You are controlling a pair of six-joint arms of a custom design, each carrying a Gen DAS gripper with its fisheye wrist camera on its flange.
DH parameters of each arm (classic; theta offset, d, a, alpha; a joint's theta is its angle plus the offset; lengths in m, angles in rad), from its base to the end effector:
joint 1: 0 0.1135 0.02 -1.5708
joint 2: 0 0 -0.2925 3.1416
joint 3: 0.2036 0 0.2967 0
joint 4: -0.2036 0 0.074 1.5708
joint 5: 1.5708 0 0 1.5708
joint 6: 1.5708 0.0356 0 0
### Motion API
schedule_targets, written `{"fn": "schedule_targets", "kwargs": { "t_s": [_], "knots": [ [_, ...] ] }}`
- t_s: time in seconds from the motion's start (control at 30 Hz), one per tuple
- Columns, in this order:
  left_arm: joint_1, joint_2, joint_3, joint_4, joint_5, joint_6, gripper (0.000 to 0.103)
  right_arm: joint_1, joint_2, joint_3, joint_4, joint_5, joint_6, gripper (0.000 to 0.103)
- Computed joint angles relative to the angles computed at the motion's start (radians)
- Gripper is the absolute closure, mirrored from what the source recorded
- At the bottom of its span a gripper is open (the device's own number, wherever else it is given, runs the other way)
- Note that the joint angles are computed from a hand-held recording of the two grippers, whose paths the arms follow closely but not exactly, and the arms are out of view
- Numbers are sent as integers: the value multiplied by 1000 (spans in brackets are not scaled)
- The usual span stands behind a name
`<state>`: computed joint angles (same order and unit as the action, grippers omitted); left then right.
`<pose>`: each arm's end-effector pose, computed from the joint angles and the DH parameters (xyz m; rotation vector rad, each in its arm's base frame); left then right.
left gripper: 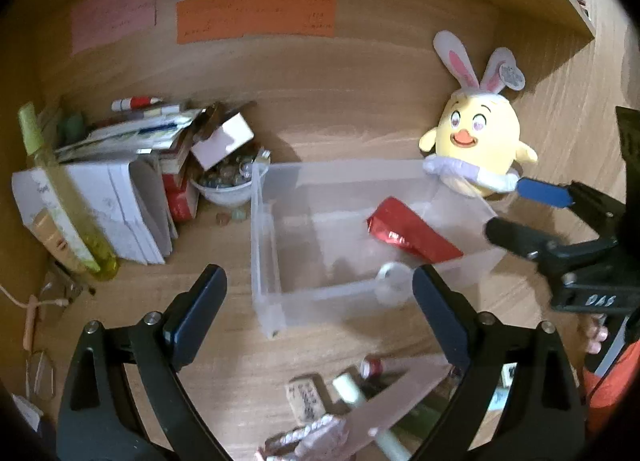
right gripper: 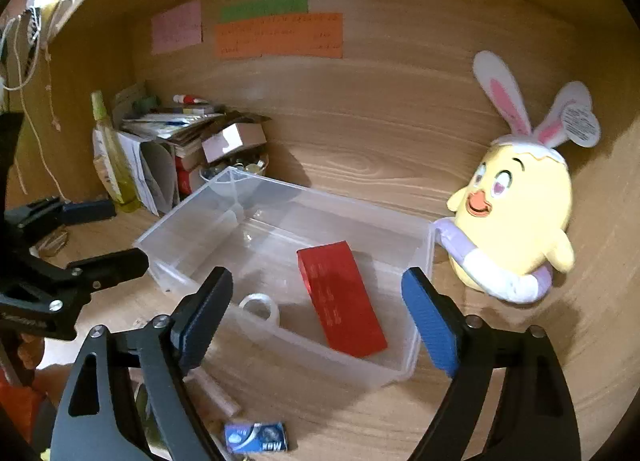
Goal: Organize objects
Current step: 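Open the right gripper dropping the red packet while the left releases the white roll into the bin, then withdraw both grippers from the bin back toward the remaining items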
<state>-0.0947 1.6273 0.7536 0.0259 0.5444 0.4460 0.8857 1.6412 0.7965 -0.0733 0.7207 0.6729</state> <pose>0.3349 -0.0503 0.1429 0.8487 2.1528 -0.4804 0.2330 0.2481 0.1478 0.0453 2.2107 -0.0662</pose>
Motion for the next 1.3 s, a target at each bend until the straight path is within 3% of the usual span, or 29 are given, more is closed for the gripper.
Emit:
{"fn": "schedule_targets", "kwargs": {
  "t_s": [0.33, 0.67, 1.13, 1.3],
  "knots": [
    [97, -10, -48, -38, 25, 84, 8, 82, -55, -100, -10, 19, 129, 15],
    [179, 5, -100, -59, 46, 191, 8, 179, 1, -117, -102, 41, 308, 15],
    [217, 61, -127, -105, 42, 280, 8, 231, 91, -147, -81, -38, 464, 15],
    [211, 101, -116, -112, 27, 273, 8, 238, 90, -199, 11, -107, 484, 15]
  ]
}}
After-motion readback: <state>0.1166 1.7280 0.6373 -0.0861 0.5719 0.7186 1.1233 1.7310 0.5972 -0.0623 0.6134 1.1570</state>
